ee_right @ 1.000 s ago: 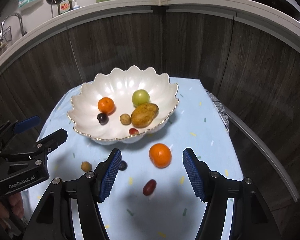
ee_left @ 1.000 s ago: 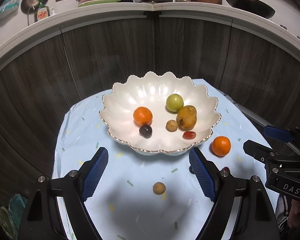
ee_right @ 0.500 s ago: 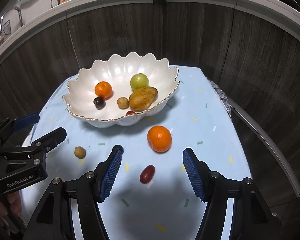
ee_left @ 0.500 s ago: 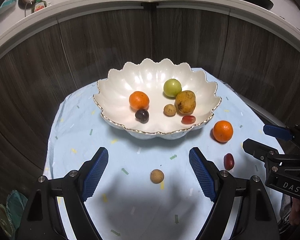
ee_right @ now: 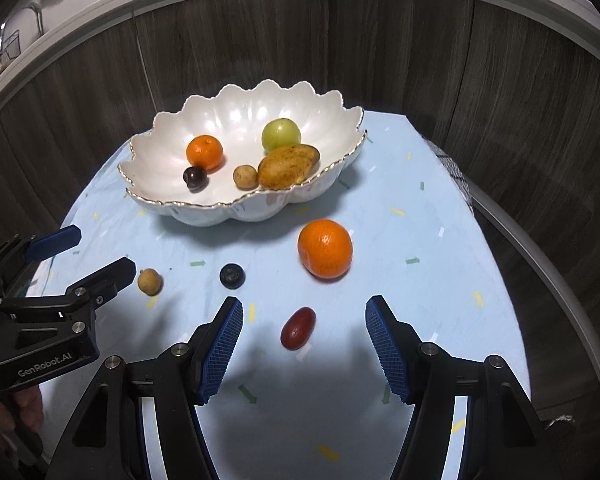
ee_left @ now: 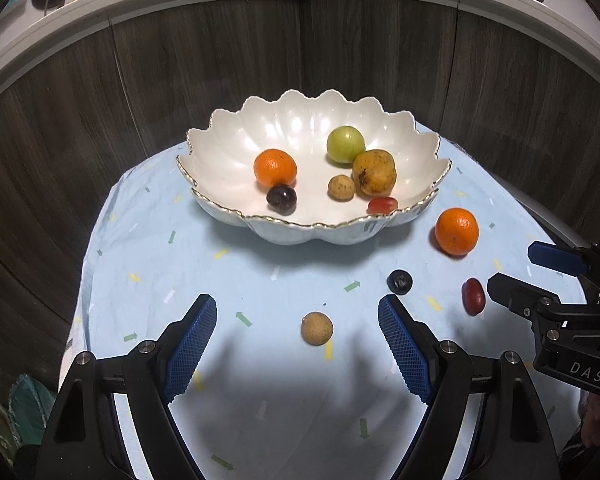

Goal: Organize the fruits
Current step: 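Withdraw both open tools from the bowl toward the remaining fruits, then reach the left tool to the brown longan while the right tool reaches the red date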

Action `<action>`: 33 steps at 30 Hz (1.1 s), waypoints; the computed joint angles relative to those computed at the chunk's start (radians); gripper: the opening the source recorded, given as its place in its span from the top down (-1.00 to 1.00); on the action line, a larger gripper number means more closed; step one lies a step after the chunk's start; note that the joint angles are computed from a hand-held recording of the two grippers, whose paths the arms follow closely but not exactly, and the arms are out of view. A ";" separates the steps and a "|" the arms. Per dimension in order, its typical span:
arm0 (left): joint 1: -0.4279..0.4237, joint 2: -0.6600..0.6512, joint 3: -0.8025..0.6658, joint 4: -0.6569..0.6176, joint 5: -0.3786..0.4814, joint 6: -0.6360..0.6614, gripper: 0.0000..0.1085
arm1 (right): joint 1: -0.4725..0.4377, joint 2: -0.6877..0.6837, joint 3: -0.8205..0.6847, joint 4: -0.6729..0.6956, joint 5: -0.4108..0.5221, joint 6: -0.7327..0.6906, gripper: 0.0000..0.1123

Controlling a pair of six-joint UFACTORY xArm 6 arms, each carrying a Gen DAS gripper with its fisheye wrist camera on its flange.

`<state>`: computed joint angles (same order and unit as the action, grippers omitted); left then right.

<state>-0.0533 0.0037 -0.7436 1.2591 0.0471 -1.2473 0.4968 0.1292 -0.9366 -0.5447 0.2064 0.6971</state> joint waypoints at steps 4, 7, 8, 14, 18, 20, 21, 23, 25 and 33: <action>0.007 0.023 -0.015 0.105 -0.009 -0.099 -0.53 | -0.007 0.008 0.010 -0.081 -0.029 0.070 -0.15; 0.009 0.043 -0.024 0.152 -0.014 -0.143 -0.52 | -0.009 0.019 0.008 -0.111 -0.040 0.090 -0.15; 0.010 0.049 -0.026 0.160 -0.016 -0.150 -0.52 | -0.009 0.023 0.007 -0.111 -0.041 0.087 -0.15; 0.013 0.078 -0.050 0.261 -0.023 -0.240 -0.47 | -0.015 0.046 0.000 -0.149 -0.059 0.122 -0.15; 0.018 0.092 -0.064 0.321 -0.028 -0.292 -0.39 | -0.023 0.055 -0.005 -0.243 -0.070 0.208 -0.15; 0.020 0.098 -0.072 0.362 -0.030 -0.333 -0.37 | -0.027 0.061 -0.011 -0.309 -0.074 0.271 -0.15; 0.020 0.099 -0.073 0.363 -0.031 -0.333 -0.35 | -0.028 0.064 -0.014 -0.325 -0.076 0.286 -0.15; 0.021 0.106 -0.082 0.402 -0.034 -0.370 -0.32 | -0.028 0.068 -0.016 -0.335 -0.078 0.293 -0.15; 0.021 0.115 -0.088 0.417 -0.037 -0.382 -0.27 | -0.029 0.076 -0.019 -0.336 -0.080 0.295 -0.15; 0.015 0.147 -0.119 0.497 -0.039 -0.449 -0.02 | -0.037 0.096 -0.023 -0.323 -0.101 0.302 -0.15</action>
